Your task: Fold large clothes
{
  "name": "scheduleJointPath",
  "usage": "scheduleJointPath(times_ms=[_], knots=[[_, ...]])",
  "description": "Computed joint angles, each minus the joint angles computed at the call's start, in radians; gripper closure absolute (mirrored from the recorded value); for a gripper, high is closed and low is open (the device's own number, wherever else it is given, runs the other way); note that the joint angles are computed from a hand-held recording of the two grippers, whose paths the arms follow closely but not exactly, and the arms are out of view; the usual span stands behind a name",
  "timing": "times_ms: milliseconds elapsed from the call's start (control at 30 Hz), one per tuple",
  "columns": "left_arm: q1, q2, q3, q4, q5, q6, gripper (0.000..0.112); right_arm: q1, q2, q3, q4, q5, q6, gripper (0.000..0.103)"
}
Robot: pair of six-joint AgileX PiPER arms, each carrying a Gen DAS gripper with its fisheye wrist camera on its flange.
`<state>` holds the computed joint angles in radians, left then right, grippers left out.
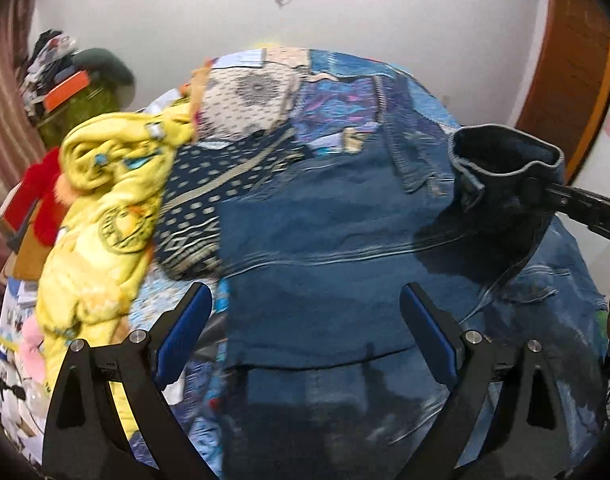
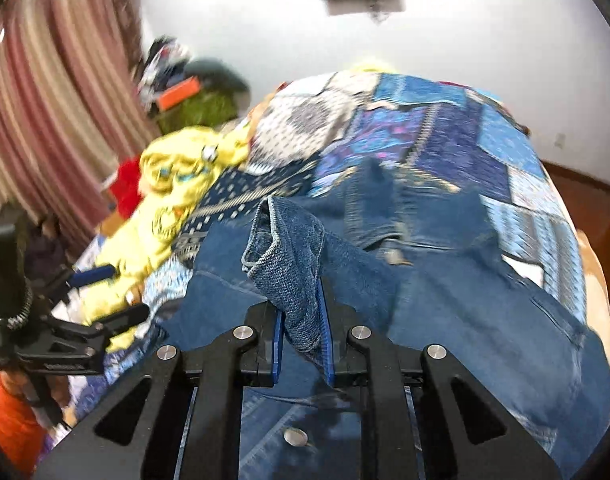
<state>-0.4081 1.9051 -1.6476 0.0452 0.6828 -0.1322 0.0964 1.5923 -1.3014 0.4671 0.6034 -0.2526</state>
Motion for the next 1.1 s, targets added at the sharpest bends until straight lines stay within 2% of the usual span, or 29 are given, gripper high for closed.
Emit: scheduleJointPath(times_ms=[100,233,300,433,500,533,600,667,733,800,833,867,933,967,1100], knots=[[-0.044,0.078,-0.097,-0.032,0.04,0.013,0.017,-0.086,-0.057,0.09,0.088,-0.012,-0.064,0.089],[-0.075,0.21,-0.248,-0.061,0.145,-0.034,0.017,-0.207,-0.091,0.185,0.19,0.004,-0.146,0.089],[-0.076,0.279,-0.318,-0.102,0.201,-0.044,0.017,-0.264,-0.098,0.224,0.222,0.018,-0.176,0.091],[-0.094,0.364,-0.386,-0.094,0.28,-0.071,0.017,-0.355,-0.075,0.272,0.239,0.068,-0.212,0.091],[-0.117,0.353,-0.344,-0.033,0.253,-0.092,0.016,-0.368,-0.056,0.287,0.217,0.085,-0.209,0.091],[-0.128,0.347,-0.33,-0.007,0.243,-0.093,0.016,-0.349,-0.054,0.299,0.154,0.061,-0.165,0.091],[-0.14,0.341,-0.32,0.02,0.243,-0.091,0.015,-0.354,-0.069,0.323,0.121,0.056,-0.152,0.091],[-0.146,0.335,-0.312,0.03,0.244,-0.092,0.015,-0.383,-0.069,0.32,0.136,0.088,-0.162,0.09],[-0.149,0.329,-0.305,0.036,0.247,-0.095,0.015,-0.391,-0.085,0.316,0.079,0.096,-0.108,0.087],[-0.153,0.309,-0.282,0.04,0.241,-0.102,0.016,-0.387,-0.107,0.306,-0.009,0.101,-0.035,0.081],[-0.156,0.286,-0.255,0.039,0.232,-0.102,0.016,-0.395,-0.126,0.306,-0.033,0.114,-0.018,0.07],[-0.16,0.259,-0.226,0.04,0.22,-0.104,0.016,-0.404,-0.141,0.31,-0.037,0.121,-0.016,0.054],[-0.167,0.236,-0.216,0.043,0.214,-0.104,0.016,-0.46,-0.199,0.332,0.001,0.14,-0.055,0.037],[-0.175,0.21,-0.191,0.052,0.198,-0.11,0.016,-0.479,-0.228,0.346,0.007,0.141,-0.061,0.032],[-0.201,0.141,-0.151,0.087,0.157,-0.13,0.016,-0.628,-0.34,0.385,0.04,0.189,-0.099,0.024]])
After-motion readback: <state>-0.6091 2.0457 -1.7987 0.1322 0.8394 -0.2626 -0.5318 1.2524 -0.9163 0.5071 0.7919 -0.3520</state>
